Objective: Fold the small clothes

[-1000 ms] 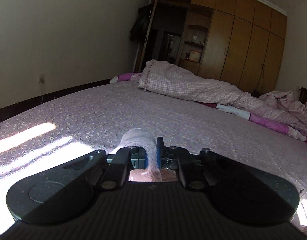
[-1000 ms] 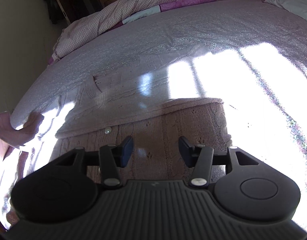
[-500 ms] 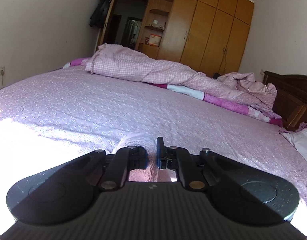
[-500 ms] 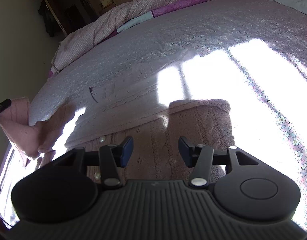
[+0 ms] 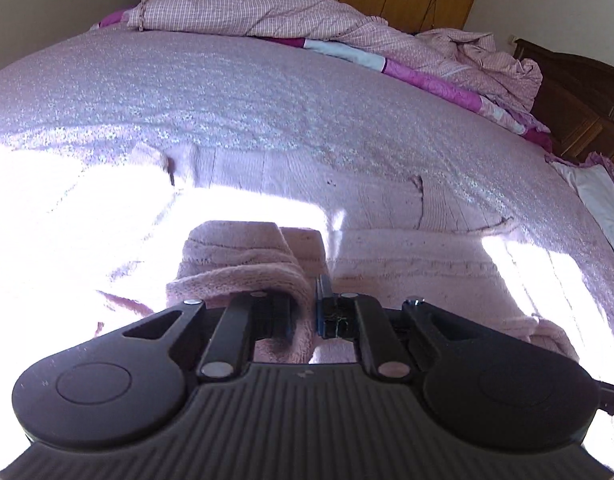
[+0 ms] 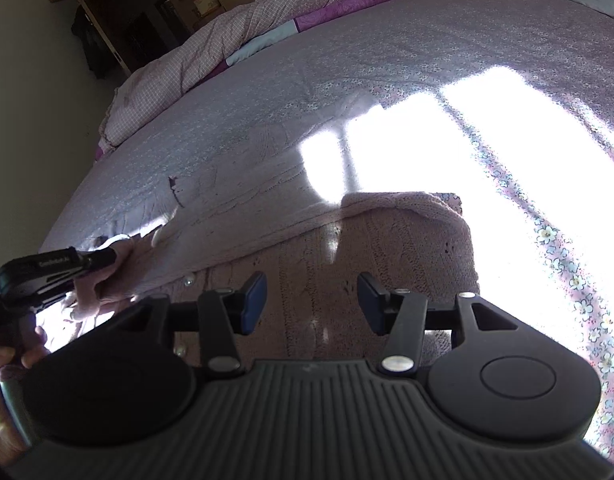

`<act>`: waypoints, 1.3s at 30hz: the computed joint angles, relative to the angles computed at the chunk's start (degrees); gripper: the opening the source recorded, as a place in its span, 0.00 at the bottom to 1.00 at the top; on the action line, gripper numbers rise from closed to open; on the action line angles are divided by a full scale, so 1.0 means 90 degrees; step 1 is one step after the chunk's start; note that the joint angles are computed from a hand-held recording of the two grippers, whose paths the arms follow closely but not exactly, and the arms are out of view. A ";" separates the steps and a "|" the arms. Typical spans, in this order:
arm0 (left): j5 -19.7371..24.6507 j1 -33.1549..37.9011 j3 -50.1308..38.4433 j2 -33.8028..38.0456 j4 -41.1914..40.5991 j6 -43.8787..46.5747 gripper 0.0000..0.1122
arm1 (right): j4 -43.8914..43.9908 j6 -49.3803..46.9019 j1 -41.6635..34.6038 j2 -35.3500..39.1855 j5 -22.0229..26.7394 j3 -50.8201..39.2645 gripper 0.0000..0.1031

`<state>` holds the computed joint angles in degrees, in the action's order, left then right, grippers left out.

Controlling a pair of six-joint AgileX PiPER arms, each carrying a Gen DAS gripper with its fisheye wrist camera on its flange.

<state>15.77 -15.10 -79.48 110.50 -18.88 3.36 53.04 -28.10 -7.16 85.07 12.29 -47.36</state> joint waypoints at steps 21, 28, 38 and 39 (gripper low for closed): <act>0.0472 0.1093 0.1685 -0.1643 0.1525 -0.0899 0.40 | -0.0642 0.0407 0.1194 0.2193 0.1896 -0.3483 0.52; 0.0676 0.1386 0.1333 -0.1223 0.1623 -0.1117 0.40 | -0.1863 0.1914 0.1691 0.3802 0.2789 -0.5772 0.52; 0.0588 0.1151 0.0845 -0.0727 0.2406 -0.2019 0.40 | -0.2035 0.1647 0.1992 0.4500 0.3506 -0.7378 0.11; 0.0594 0.1143 0.0812 -0.0694 0.2478 -0.2106 0.40 | -0.1949 0.1373 0.2029 0.4301 0.3235 -0.7164 0.11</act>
